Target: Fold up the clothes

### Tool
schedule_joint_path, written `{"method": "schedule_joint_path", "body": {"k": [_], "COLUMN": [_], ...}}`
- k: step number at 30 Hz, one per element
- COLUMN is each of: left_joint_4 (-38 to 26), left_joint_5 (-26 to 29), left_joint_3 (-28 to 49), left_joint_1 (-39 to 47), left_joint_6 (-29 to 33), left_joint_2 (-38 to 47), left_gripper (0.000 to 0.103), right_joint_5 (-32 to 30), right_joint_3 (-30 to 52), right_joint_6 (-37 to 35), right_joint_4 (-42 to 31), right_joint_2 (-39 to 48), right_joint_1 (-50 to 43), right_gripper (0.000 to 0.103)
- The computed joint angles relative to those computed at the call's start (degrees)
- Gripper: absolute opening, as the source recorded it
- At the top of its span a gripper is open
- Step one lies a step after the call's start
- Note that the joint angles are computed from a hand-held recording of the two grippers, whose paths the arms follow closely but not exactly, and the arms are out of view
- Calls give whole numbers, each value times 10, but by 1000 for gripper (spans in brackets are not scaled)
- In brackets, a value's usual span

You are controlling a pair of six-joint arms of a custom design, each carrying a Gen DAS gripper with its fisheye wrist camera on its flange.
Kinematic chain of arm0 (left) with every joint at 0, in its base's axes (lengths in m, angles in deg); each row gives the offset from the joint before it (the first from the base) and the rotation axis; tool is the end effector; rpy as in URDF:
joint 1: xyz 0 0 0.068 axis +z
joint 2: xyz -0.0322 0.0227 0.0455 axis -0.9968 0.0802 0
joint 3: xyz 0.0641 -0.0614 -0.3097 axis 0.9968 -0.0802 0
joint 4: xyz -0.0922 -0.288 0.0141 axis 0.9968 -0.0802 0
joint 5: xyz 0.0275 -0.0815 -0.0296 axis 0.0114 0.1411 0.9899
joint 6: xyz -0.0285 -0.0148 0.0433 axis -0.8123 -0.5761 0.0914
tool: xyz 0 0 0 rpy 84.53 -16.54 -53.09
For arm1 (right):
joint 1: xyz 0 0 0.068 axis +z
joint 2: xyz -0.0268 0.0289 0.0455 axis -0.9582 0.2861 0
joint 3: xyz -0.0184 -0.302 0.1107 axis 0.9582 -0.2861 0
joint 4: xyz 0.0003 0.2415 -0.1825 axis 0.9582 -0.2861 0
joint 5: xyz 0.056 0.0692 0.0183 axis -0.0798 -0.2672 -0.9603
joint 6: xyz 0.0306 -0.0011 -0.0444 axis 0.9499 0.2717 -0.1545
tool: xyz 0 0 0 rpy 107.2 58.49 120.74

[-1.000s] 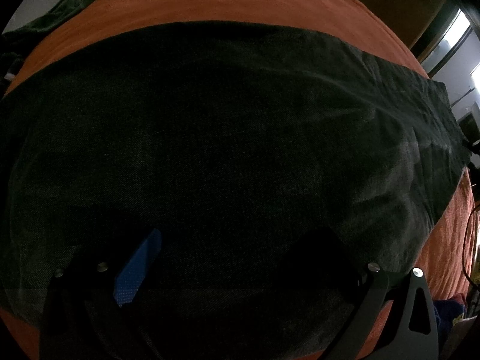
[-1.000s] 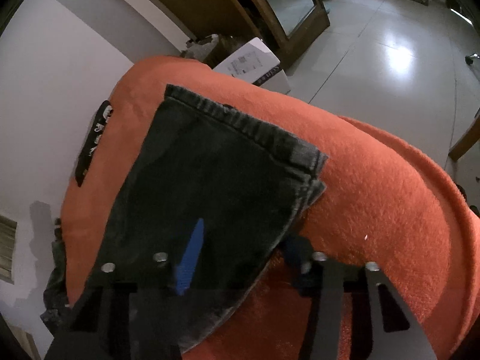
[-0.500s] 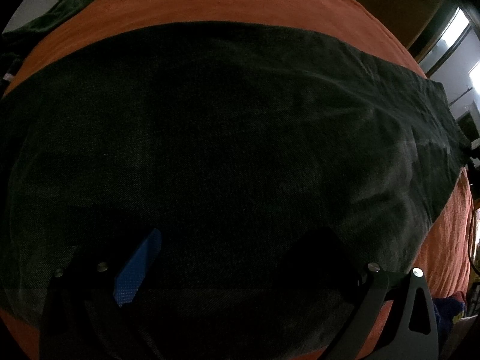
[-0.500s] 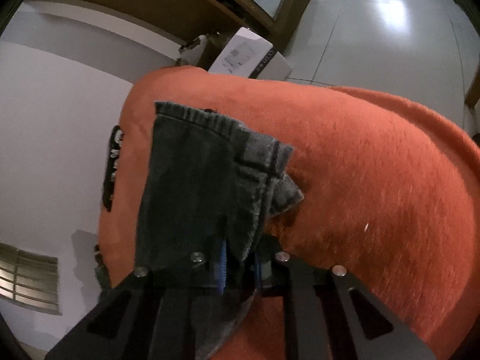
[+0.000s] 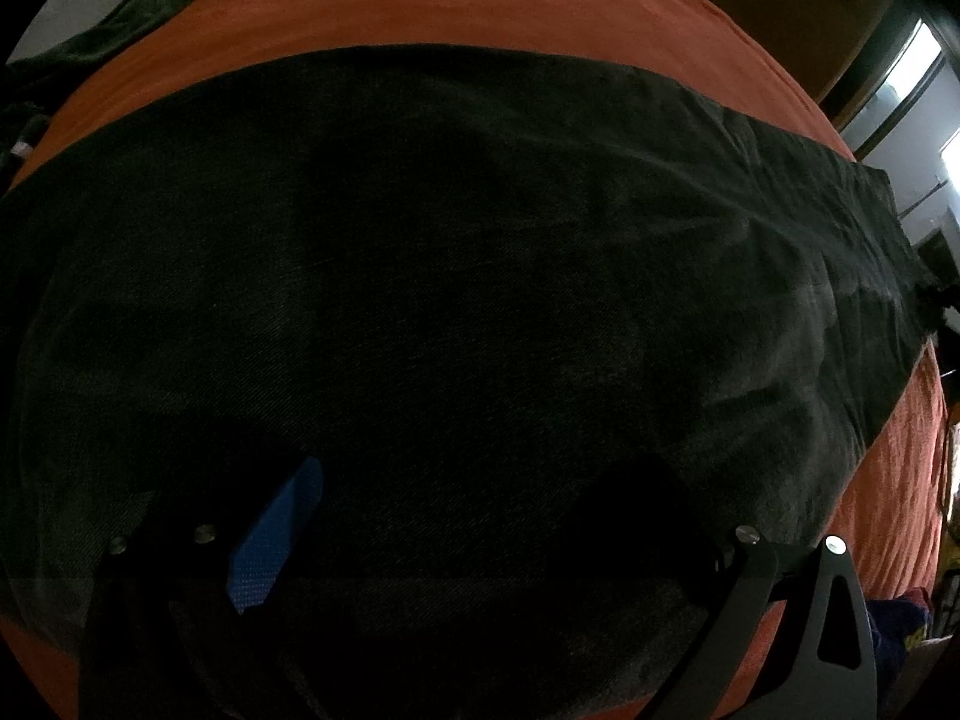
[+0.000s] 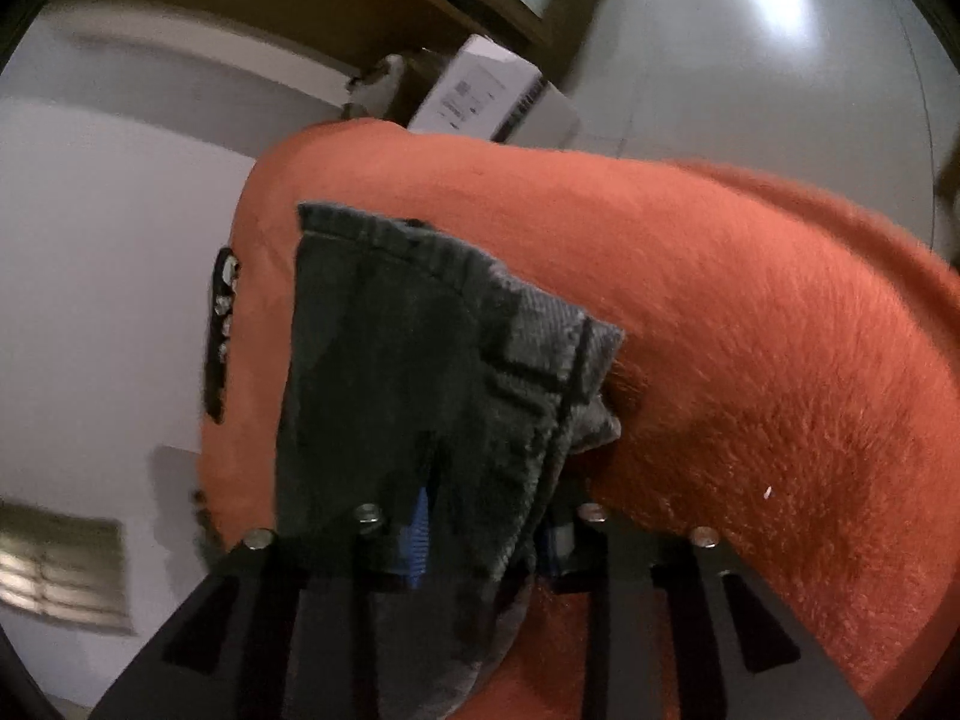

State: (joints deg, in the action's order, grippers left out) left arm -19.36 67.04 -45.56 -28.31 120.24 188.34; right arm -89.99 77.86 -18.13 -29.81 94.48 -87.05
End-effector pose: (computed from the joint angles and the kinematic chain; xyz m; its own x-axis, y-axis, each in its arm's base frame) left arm 0.1712 0.2450 0.0587 -0.9140 -0.2680 -0.3046 -0.2405 0.9625 -0.1254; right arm 0.3649 -0.0683 0.0655 -0.7988 0.5675 -0.1998 0.3302 0.6911 0.6430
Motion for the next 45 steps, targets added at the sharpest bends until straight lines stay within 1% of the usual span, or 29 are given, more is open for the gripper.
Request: {"method": "schedule_joint_path", "body": {"k": [4,5,6,7,8,10,12,14,17,20,23,27,30,32,34,35,36,37,38,39,41,42,44,45], "left_joint_4": [-3,-9,-18,-27,-29,-33,-38,-43,-58,-126,-131,-145,-145,-140,-139,-149,-159,-166,-173,-174,-196,-209,-232,-247], "left_joint_5": [5,9,16,23,25,28,33,38,47,65,59,62,71,106,128,130,132,130,128,127,126,125,127,125], "left_joint_3": [-1,1,6,11,16,26,37,49,71,130,146,166,180,189,192,204,217,226,234,230,241,245,262,264], "left_joint_1": [8,13,21,28,34,45,59,73,94,177,185,207,228,260,271,280,288,290,291,287,269,261,248,243], "left_joint_6": [-21,-27,-35,-43,-49,-60,-61,-62,-65,-8,-21,-17,-15,-31,-54,-55,-56,-59,-62,-69,-80,-83,-75,-62], "left_joint_2": [-12,-15,-17,-20,-24,-31,-38,-44,-41,-23,-7,0,-1,-10,-14,-7,1,8,16,15,33,40,61,63], "left_gripper": [102,102,102,102,102,102,102,102,102,102,102,102,102,102,102,102,102,102,102,102,102,102,102,102], "right_joint_5": [172,227,296,364,418,461,464,482,517,516,514,502,475,448,408,392,385,377,373,380,392,382,307,256], "right_joint_3": [-61,-71,-82,-92,-93,-89,-74,-63,-51,-41,-30,-21,-5,5,23,37,56,80,106,135,201,206,204,198], "right_joint_6": [-120,-155,-195,-235,-268,-291,-272,-266,-272,-254,-254,-257,-255,-269,-284,-291,-298,-306,-317,-335,-364,-365,-354,-343], "right_joint_4": [18,16,18,25,28,27,9,7,8,-3,-1,-3,-14,6,25,30,22,12,-11,-57,-149,-170,-202,-212], "right_joint_2": [-144,-179,-211,-232,-242,-238,-219,-197,-176,-164,-157,-179,-221,-239,-230,-215,-182,-148,-113,-74,3,17,14,3], "right_joint_1": [126,174,238,308,370,451,499,539,573,595,620,650,676,701,730,747,769,790,810,830,866,870,854,837], "right_gripper": [7,7,7,7,7,7,7,7,7,7,7,7,7,7,7,8,10,17,26,43,45,45,45,46]}}
